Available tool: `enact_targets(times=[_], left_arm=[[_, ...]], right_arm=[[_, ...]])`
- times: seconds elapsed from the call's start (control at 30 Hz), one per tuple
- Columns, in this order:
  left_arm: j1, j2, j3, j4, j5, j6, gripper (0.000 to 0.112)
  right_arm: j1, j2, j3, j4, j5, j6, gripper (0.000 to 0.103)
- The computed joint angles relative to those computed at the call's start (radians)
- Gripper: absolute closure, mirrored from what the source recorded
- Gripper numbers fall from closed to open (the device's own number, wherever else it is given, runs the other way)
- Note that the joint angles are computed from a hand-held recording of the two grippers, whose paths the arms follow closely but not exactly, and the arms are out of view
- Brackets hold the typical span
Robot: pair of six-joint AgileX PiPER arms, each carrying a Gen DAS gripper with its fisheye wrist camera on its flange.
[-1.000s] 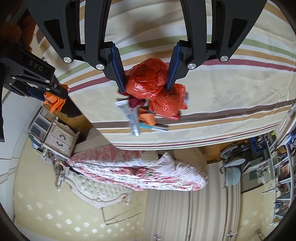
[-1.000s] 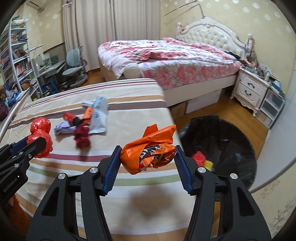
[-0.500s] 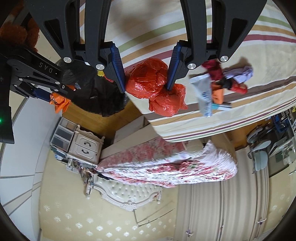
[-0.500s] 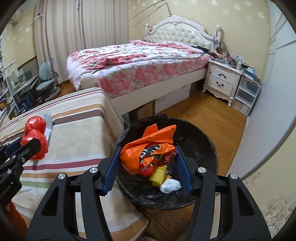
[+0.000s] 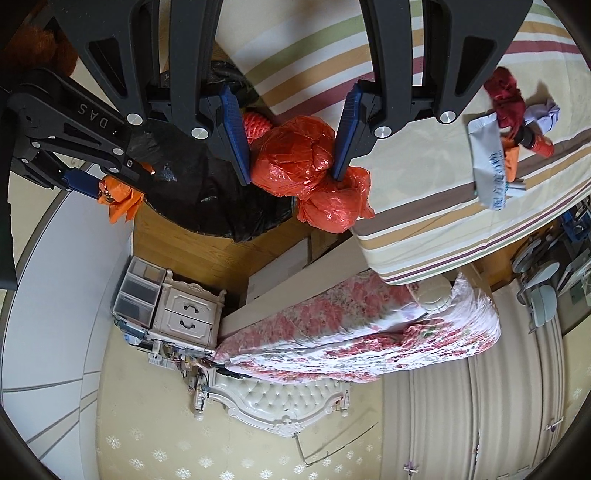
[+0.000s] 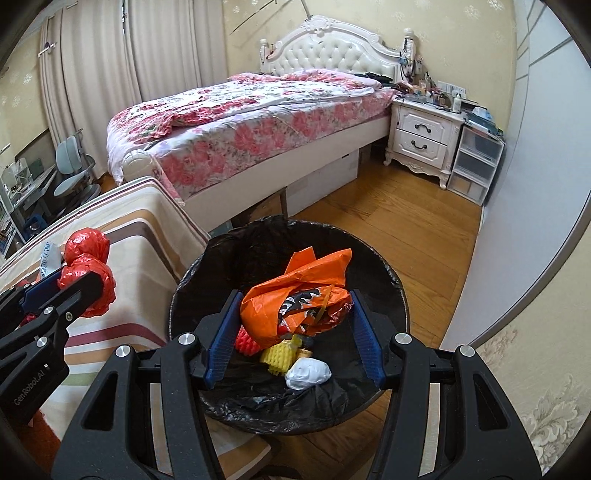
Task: Collect trash
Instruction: 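Carry the orange bag and red bag over the black bin with both tools, then open both tools to drop the orange and red bags into the bin, then move both tools back to the trash on the striped sheet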
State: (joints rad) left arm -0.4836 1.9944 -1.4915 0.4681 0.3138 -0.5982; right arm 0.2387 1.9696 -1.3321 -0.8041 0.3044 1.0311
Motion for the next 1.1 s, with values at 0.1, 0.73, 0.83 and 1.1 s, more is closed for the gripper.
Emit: enact_targets(times=[0.1, 0.73, 0.83, 1.1], left_arm=[[-0.016, 0.031, -0.045, 0.01, 0.02, 0.003, 0.068], [-0.037, 0.153, -0.218, -0.056, 0.113, 0.094, 0.057], [-0.035, 0.152, -0.216, -0.029, 0.112, 0.056, 0.051], [-0.03, 0.128, -0.181, 0.025, 0.108, -0.014, 0.042]], right_arm=[[-0.018, 0.015, -0.01, 0.034, -0.009, -0.031, 0.047], [-0.072, 0.068, -0.064, 0.162, -0.021, -0.141, 0.046], [-0.074, 0.072, -0.068, 0.14, -0.015, -0.111, 0.036], [-0.073, 0.069, -0.068, 0.098, 0.001, -0.052, 0.035]])
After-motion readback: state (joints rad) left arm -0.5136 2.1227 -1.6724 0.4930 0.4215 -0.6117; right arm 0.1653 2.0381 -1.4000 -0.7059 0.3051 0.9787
